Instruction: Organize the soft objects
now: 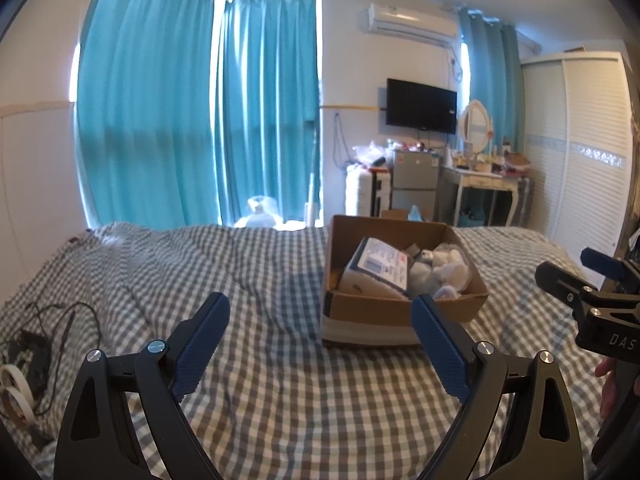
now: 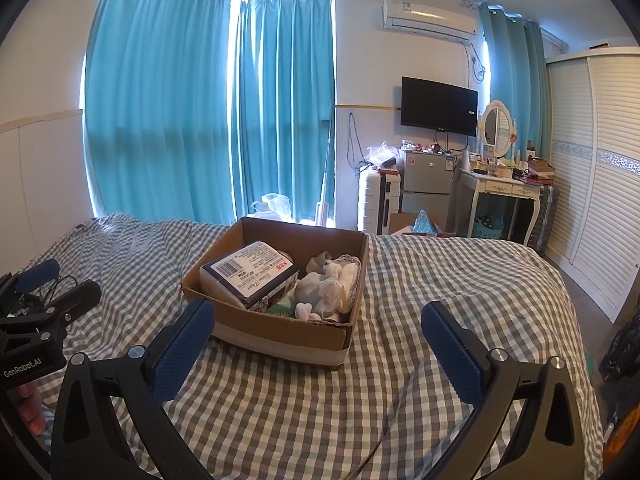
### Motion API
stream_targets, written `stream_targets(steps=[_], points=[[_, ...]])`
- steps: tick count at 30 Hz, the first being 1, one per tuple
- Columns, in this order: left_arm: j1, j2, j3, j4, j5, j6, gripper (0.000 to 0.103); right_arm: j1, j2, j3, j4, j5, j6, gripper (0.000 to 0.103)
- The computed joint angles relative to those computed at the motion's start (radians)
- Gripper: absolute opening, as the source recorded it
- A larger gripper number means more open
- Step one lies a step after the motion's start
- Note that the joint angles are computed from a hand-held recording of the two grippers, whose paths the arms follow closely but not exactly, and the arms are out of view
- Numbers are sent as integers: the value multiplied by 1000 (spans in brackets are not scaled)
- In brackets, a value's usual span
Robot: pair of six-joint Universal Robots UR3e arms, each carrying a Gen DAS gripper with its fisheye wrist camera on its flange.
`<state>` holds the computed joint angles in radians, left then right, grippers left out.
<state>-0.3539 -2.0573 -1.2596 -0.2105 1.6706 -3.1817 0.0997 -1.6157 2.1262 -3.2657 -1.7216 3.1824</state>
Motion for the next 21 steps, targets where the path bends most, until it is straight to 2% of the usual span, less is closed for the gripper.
stream_targets(steps=[21], points=[[-2, -21, 13, -5, 1, -3, 93, 0, 22, -1, -11, 12, 1, 103]])
